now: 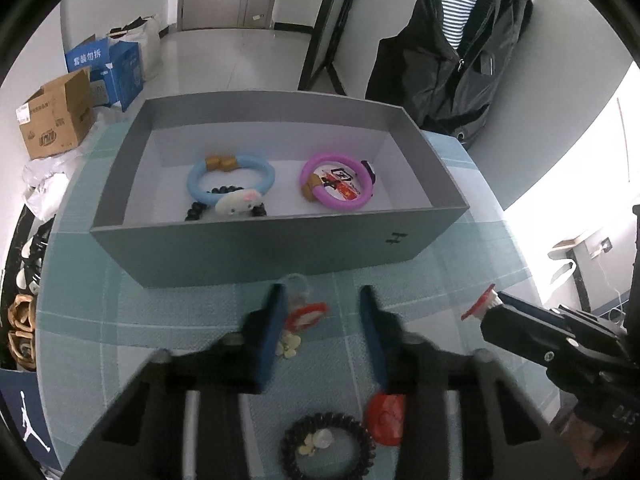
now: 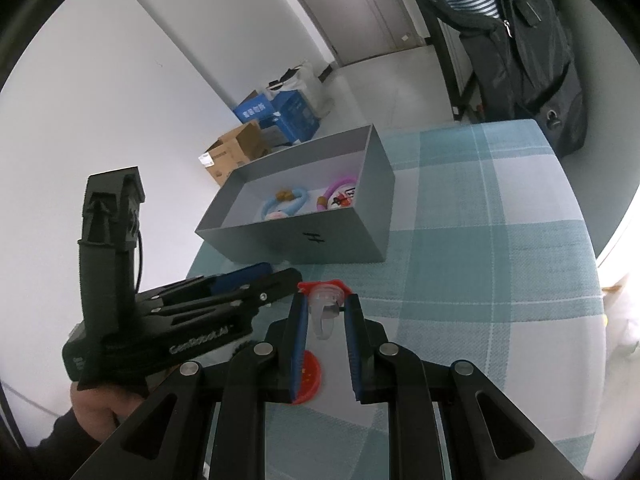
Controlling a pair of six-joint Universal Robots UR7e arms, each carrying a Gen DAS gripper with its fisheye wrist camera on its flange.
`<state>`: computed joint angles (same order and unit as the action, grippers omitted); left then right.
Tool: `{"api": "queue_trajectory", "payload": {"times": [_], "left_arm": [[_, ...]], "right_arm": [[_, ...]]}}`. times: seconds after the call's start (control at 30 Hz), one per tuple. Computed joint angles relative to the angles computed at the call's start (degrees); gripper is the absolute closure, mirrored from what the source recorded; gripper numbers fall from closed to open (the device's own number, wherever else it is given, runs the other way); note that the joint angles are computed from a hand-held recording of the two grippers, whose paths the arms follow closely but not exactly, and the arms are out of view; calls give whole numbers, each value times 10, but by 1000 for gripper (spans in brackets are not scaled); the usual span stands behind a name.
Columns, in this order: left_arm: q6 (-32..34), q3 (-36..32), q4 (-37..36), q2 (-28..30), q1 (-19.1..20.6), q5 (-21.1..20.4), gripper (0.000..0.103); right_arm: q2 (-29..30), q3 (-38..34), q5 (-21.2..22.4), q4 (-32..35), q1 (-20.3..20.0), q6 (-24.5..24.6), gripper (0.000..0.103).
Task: Organize jewelry
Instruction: 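Carry the red charm into the grey box with the right gripper while left grasps red pendant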
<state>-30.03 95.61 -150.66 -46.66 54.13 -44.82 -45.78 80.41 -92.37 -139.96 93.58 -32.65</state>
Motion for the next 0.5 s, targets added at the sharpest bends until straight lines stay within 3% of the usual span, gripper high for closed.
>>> {"api": "queue_trajectory", "payload": {"times": [0.03,0.23,0.5], "left_arm": [[-3,-2,5,0,1,-1,88],[7,0,-21,4,-2,3,89],[53,29,-118,-11,-11,-27,89]], "right_arm": [[-1,0,0,0,-1,0,86],[-3,-2,2,12,-1,-8,86],[-4,-9,21,15,-3,8,86]]}}
